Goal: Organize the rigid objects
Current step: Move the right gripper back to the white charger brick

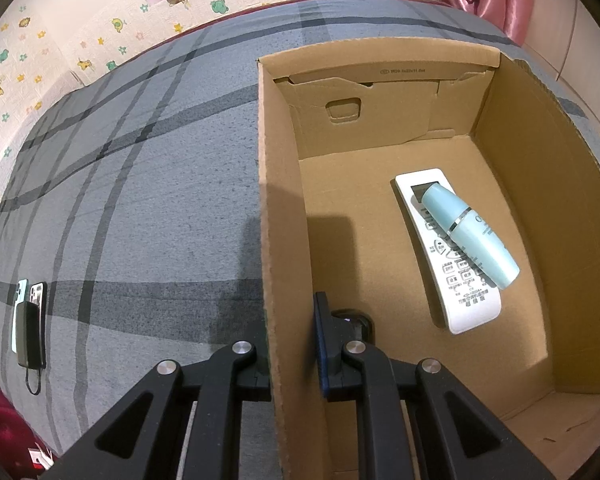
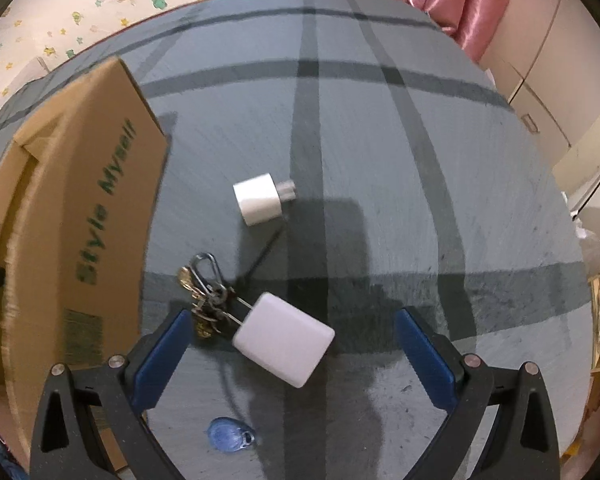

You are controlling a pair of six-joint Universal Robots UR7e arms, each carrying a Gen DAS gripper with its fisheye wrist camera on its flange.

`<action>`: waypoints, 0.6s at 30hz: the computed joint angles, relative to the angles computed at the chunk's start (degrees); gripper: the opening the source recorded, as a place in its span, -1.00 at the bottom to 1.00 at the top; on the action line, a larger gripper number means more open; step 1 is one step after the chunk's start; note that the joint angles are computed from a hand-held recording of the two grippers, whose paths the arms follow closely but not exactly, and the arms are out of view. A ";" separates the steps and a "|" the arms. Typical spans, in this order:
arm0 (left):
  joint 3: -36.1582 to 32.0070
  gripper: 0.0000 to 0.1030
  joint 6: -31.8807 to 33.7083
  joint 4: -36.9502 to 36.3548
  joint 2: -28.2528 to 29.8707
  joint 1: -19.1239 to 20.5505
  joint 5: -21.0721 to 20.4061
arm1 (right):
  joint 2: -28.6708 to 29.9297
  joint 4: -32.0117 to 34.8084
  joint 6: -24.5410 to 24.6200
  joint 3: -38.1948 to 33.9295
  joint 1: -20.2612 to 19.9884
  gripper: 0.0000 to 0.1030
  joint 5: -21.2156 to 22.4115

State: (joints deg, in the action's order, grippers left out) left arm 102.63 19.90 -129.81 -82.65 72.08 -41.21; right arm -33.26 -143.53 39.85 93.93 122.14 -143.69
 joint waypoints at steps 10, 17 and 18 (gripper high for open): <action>0.60 -0.71 0.42 -0.66 -0.25 -0.31 0.61 | 0.48 -3.74 -0.91 3.05 -2.12 0.99 1.09; 0.62 -0.71 0.23 -0.47 -0.32 -0.37 0.55 | 0.32 -6.48 -2.48 4.16 -2.58 0.99 1.92; 0.62 -0.71 0.20 -0.42 -0.38 -0.39 0.54 | 0.21 -6.55 -2.71 4.16 -2.66 0.99 2.05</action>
State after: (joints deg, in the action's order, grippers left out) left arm 103.25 20.09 -130.23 -83.03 71.69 -40.67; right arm -33.05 -150.08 37.14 98.09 119.48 -141.64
